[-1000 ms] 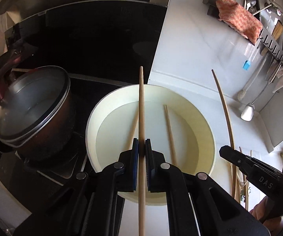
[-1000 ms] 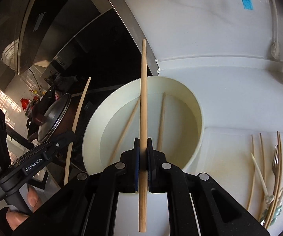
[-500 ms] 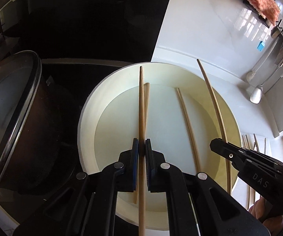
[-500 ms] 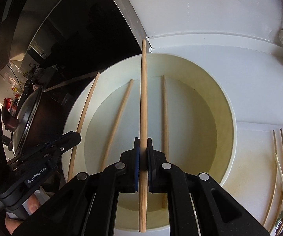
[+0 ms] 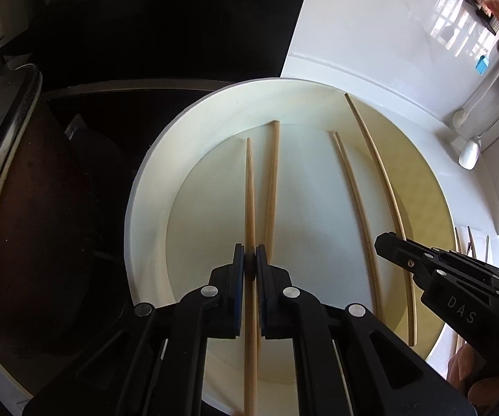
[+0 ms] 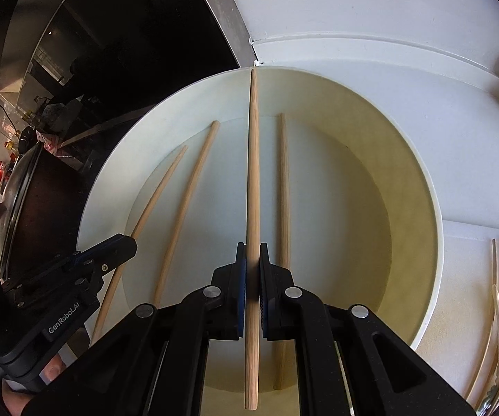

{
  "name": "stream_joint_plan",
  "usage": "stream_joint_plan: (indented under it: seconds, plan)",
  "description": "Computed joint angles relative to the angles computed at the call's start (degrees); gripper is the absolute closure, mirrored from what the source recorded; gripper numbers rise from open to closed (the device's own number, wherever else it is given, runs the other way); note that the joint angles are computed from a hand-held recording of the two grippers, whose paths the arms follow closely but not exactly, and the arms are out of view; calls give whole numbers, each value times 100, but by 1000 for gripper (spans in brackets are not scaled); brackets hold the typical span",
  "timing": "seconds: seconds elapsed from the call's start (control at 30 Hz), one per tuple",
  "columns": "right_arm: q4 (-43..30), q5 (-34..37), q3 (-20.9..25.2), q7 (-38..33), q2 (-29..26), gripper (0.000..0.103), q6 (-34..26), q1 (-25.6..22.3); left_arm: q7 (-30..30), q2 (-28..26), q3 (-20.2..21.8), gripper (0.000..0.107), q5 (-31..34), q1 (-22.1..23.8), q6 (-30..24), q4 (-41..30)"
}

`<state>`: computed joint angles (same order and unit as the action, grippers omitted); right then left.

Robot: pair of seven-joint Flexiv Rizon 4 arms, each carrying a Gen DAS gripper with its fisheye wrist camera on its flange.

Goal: Organize utensils
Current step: 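Open the left tool to drop its chopstick while the right tool releases its chopstick into the bowl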

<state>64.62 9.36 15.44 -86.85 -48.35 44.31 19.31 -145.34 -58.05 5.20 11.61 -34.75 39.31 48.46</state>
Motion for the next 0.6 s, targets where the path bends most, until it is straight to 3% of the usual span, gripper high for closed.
stream_joint_plan:
  seconds: [0.37, 0.6]
  plan:
    - [-275, -50, -85, 177, -189, 96, -497, 32, 144, -260, -62, 98, -130, 73, 18, -329]
    - [-373, -66, -120, 269, -237, 96, -697, 43, 332, -534, -273, 98, -541, 244, -14, -577]
